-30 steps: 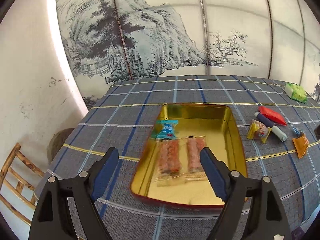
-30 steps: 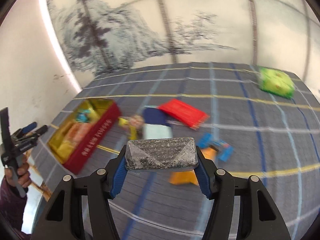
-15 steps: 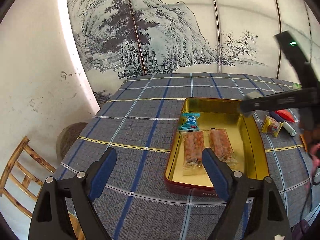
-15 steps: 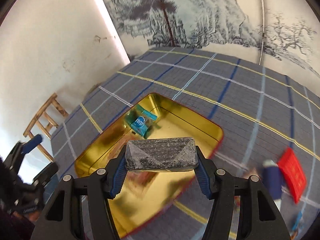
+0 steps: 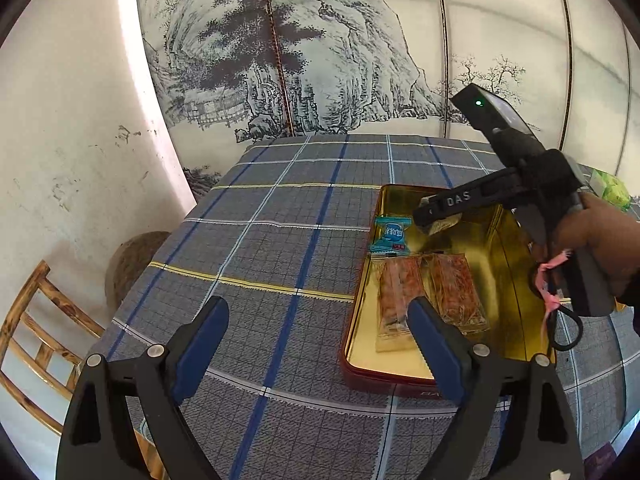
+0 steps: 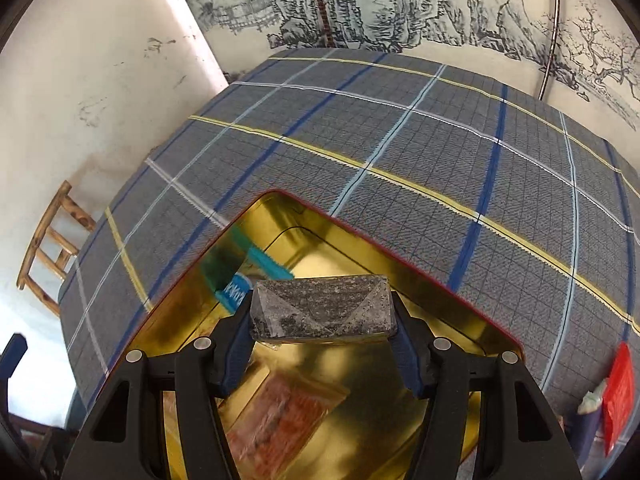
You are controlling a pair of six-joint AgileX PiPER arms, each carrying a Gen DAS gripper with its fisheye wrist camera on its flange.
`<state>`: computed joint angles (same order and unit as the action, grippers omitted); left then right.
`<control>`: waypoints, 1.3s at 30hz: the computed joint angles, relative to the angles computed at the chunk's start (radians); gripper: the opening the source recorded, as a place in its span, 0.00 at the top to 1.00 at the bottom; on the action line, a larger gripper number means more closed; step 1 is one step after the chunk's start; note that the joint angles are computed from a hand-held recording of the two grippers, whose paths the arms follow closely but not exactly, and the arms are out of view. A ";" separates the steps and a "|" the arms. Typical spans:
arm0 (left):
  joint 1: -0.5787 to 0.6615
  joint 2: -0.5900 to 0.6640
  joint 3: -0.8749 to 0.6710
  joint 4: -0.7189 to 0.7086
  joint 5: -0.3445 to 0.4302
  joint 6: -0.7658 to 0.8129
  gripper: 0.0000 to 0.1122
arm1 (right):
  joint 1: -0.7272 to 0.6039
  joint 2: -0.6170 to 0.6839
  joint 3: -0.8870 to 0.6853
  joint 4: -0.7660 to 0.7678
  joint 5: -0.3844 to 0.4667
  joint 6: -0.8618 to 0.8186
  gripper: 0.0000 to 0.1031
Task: Organize snacks
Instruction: 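Carry the dark block over the tin and open the right tool, then move the left tool to the yellow-wrapped candy and close on it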
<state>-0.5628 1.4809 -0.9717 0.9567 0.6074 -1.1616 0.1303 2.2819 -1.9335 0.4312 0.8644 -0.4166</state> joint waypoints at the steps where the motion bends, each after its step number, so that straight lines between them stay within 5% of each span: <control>1: -0.004 0.002 -0.001 0.000 0.004 -0.001 0.21 | -0.002 0.006 -0.008 0.011 0.000 0.009 0.40; 7: -0.025 0.002 -0.007 -0.014 0.028 0.009 0.21 | -0.046 -0.092 0.134 0.195 -0.065 -0.118 0.40; 15: -0.109 -0.022 -0.013 0.004 0.100 -0.015 0.20 | -0.236 -0.502 0.795 0.736 -0.183 -0.838 0.39; 22: -0.239 -0.004 -0.075 0.021 0.185 -0.012 0.19 | -0.702 -0.771 1.264 1.037 -0.221 -1.435 0.38; 30: -0.388 0.093 -0.237 -0.095 0.182 0.149 0.18 | -1.102 -0.611 1.186 1.011 -0.345 -1.576 0.37; 37: -0.402 0.279 -0.498 -0.369 0.157 0.439 0.18 | -1.224 -0.456 1.026 0.914 -0.276 -1.477 0.37; 39: -0.386 0.365 -0.635 -0.471 0.203 0.527 0.18 | -1.235 -0.424 0.999 0.916 -0.256 -1.483 0.37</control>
<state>-0.9486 1.8456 -1.6062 0.4853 0.8100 -0.6348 -1.1042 1.8575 -0.9348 1.3474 0.6083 -1.8995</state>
